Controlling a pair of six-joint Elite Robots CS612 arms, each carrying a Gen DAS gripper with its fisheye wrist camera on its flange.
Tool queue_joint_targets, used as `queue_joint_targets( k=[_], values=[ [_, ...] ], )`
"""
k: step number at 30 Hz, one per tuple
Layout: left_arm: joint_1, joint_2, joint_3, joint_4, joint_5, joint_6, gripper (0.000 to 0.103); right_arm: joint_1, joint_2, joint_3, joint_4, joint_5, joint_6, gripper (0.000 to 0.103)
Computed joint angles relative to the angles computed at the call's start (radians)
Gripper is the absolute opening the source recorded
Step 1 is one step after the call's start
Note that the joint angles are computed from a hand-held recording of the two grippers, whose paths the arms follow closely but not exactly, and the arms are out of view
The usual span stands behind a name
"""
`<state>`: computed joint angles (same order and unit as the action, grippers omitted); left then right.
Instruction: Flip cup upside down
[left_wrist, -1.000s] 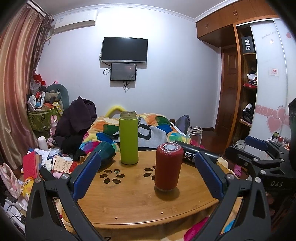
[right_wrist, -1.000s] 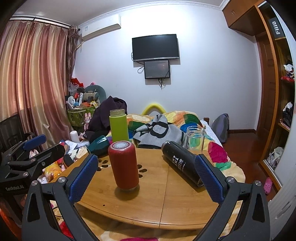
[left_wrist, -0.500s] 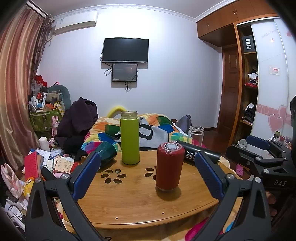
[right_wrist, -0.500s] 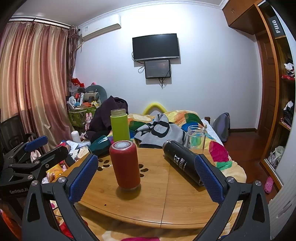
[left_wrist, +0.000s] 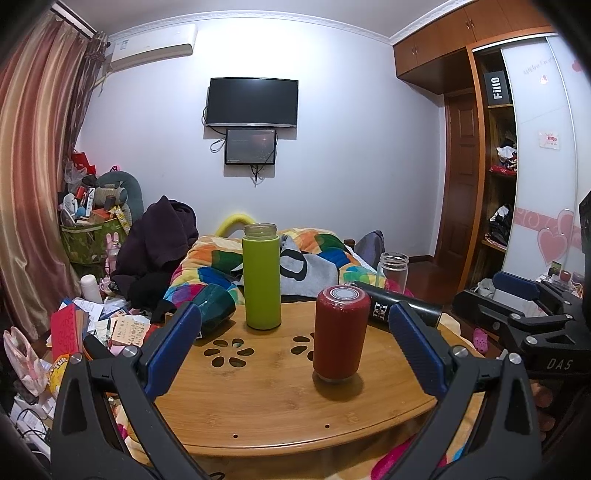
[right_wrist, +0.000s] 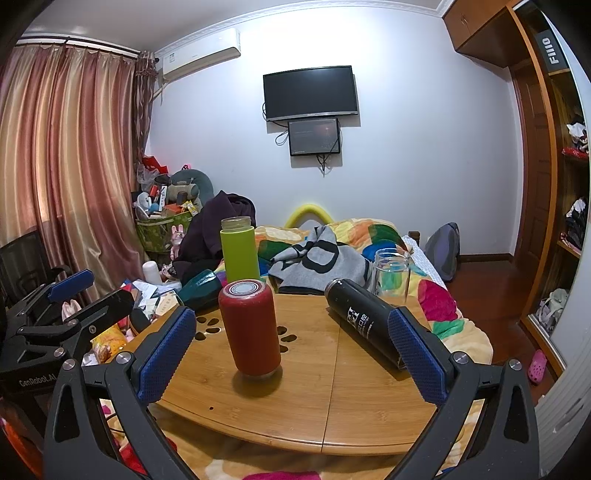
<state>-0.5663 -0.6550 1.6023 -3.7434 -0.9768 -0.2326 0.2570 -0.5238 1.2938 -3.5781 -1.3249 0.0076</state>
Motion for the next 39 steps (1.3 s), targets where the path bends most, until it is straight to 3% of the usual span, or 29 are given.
queue_joint_targets(
  k=[39],
  values=[
    [-0.003, -0.003, -0.004, -0.002, -0.003, 0.004, 0.103, 0.003, -0.006, 0.011, -0.018, -0.002, 0.006, 0.103]
  ],
)
